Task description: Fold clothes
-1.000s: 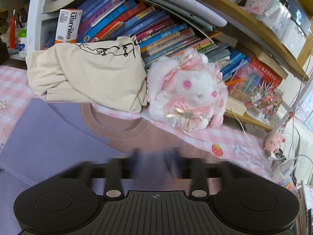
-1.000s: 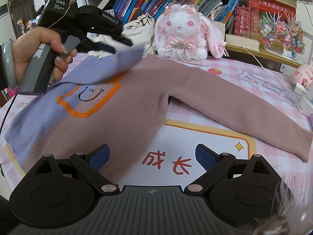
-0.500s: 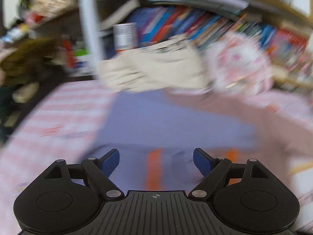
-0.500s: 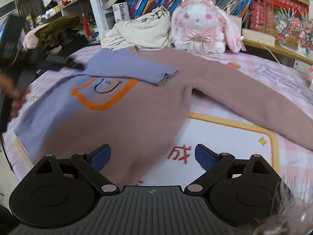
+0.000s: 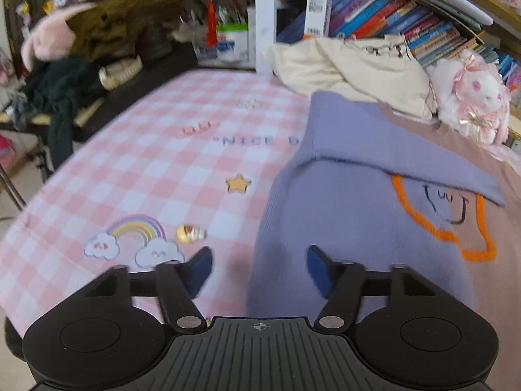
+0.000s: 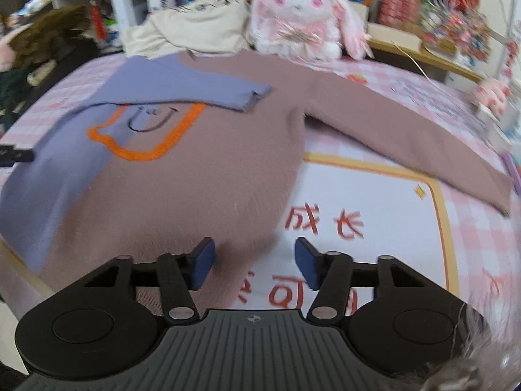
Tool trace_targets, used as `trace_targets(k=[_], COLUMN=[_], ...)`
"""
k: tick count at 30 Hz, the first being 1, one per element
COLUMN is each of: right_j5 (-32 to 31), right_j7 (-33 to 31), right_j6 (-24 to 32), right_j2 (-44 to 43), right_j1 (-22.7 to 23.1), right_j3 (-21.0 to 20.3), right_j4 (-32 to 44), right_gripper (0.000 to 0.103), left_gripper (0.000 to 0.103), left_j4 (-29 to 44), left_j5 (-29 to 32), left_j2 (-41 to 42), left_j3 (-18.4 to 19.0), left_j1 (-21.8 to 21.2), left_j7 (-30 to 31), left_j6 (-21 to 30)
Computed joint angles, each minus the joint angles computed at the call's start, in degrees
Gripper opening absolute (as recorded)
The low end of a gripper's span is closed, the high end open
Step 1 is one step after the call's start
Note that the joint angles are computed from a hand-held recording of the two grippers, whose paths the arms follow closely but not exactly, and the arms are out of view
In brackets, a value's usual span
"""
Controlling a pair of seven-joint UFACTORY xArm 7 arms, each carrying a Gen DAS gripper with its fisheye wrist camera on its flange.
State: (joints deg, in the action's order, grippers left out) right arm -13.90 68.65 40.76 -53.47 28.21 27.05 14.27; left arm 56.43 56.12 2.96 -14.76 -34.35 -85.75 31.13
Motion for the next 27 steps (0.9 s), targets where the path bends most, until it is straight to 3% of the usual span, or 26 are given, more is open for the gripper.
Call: trace_targets(k=[1, 5, 8, 11, 16, 27], right_j5=[0.5, 1.8, 1.5, 0.5, -1.6, -4.1], right_j7=[1.4, 7.1, 10.3, 13.7, 20.3, 25.3], right_j6=[0.9, 3.0, 2.4, 2.5, 5.4, 7.7], right_j2=[0.5, 1.7, 2.9, 4.0, 5.5, 9.5], right_j1=[-0.3, -0.7, -1.0, -1.9, -3.2, -0.2], right_j3=[0.8, 2.7, 3.4, 4.6, 7.2, 7.6], right_j4=[0.6, 2.4, 3.1, 3.9, 5.7, 8.8], right_gripper=[0.045, 0.035, 0.02, 0.015, 0.013, 0.013], left_gripper=[0.043, 0.035, 0.018, 0.007, 0.005, 0.004], left_j4=[-1.1, -4.8, -6.7, -8.4, -12.0, -17.4], left_j5=[-1.3, -3.1, -7.1, -13.1, -20.7, -32.0], left_j2=[-0.5, -2.4, -3.2, -3.7, -5.4, -9.0], left_j3=[0.4, 1.2, 1.3, 1.2, 0.4, -1.6], left_j1=[0.6, 3.0, 4.6, 5.7, 6.7, 10.4], left_j7=[0.4, 0.6, 6.2, 12.1, 18.9, 30.9], left_j6=[-2.1, -9.2, -14.0, -17.6, -22.6, -26.7])
